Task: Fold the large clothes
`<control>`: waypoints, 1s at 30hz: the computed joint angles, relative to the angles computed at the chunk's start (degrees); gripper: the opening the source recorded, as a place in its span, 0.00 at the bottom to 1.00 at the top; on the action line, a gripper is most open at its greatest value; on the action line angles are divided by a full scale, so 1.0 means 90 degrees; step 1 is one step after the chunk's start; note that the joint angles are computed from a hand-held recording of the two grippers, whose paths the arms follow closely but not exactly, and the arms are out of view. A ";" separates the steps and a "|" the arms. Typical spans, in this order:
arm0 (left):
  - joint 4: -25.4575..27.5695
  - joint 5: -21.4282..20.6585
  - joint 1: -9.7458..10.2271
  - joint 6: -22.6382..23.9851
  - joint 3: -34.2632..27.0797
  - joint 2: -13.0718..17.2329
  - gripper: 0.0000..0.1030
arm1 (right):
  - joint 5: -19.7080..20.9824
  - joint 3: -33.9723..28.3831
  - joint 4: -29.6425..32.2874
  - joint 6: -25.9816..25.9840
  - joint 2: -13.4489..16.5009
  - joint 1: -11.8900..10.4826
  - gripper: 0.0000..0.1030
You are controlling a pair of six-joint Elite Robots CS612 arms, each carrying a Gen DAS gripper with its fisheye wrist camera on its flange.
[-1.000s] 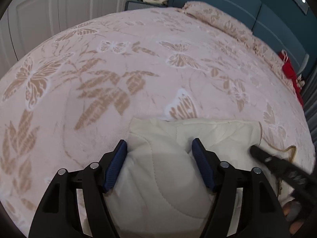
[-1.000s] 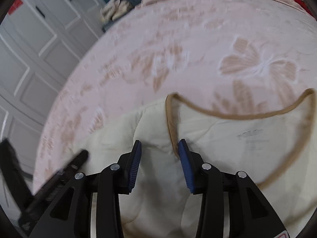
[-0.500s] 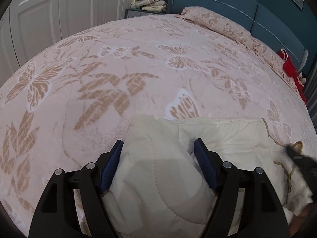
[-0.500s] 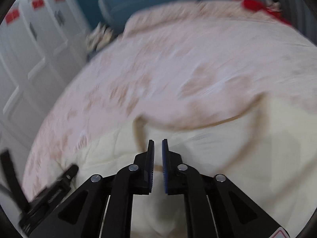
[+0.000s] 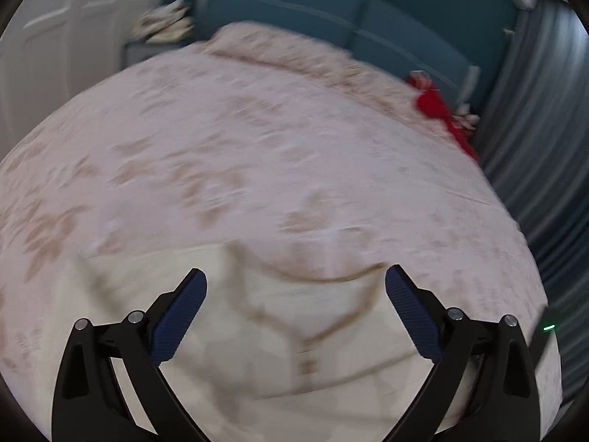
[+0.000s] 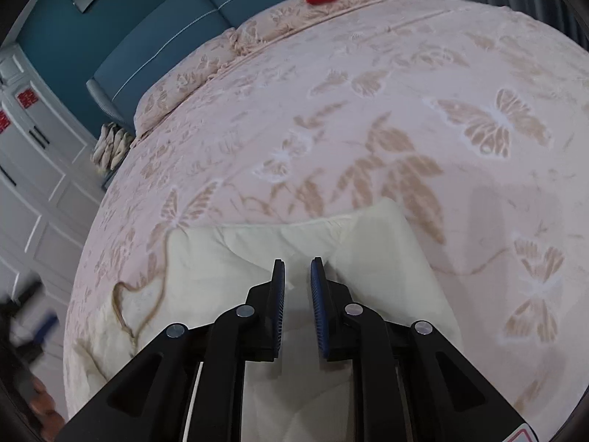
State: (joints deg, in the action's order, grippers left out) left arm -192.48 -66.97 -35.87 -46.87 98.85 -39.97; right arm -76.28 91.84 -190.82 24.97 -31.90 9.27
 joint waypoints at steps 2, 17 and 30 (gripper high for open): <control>0.0434 -0.0216 -0.0070 0.0368 -0.0488 0.0187 0.93 | 0.0054 -0.0017 -0.0078 -0.0015 0.0067 -0.0022 0.14; 0.2482 -0.0876 -0.0028 0.0430 -0.1754 0.1016 0.15 | -0.0136 -0.0156 -0.0118 0.0436 0.0203 -0.0042 0.00; 0.2234 -0.0126 0.0373 0.0212 -0.0378 0.0303 0.58 | 0.0217 -0.1032 0.1250 -0.2158 0.0131 0.0820 0.42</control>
State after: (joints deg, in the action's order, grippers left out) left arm -172.38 -68.10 -32.51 -44.96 95.45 -37.25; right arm -74.33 82.55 -179.56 5.55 -30.72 16.65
